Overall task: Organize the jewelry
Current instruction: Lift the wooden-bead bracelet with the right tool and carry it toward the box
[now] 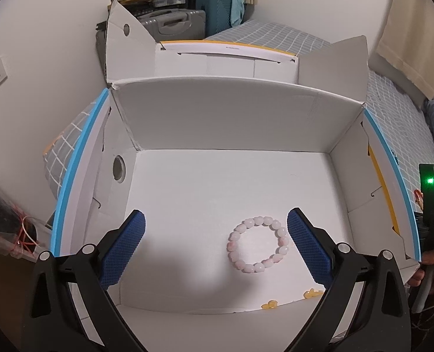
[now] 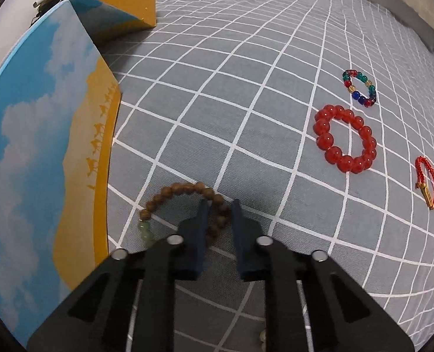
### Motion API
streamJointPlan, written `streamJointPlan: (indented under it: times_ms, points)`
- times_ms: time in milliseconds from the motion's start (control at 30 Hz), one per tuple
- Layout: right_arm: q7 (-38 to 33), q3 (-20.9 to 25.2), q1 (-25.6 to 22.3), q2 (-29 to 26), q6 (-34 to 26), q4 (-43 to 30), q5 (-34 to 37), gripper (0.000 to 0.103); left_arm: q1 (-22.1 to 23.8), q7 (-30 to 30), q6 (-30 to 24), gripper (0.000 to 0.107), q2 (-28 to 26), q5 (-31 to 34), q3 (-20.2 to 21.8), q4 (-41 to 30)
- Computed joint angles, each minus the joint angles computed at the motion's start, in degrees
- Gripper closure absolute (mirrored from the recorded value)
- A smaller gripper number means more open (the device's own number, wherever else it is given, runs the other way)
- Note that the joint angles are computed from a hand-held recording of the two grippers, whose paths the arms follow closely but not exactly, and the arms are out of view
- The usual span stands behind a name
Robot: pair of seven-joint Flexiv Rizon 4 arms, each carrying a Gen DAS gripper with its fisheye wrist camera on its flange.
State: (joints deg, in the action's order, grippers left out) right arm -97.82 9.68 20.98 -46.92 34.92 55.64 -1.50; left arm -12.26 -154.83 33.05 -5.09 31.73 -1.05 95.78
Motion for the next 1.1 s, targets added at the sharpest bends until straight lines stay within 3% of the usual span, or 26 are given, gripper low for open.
streamJointPlan:
  times_ms: [133,500,1100]
  points:
    - [0.6,0.2,-0.2,0.4,0.4,0.2,0.6,0.095,0.0,0.0,0.1,0.011,-0.1,-0.1,0.0,-0.1]
    - [0.7,1.0,-1.0,3.1,3.7,1.9,2.0,0.095,0.1,0.2,0.7,0.011,-0.1,-0.3,0.0,-0.1]
    - [-3.4,4.0,-1.2,11.9,11.3,5.1,5.8,0.095,-0.1,0.3,-0.7,0.011,0.7,1.2,-0.2,-1.2]
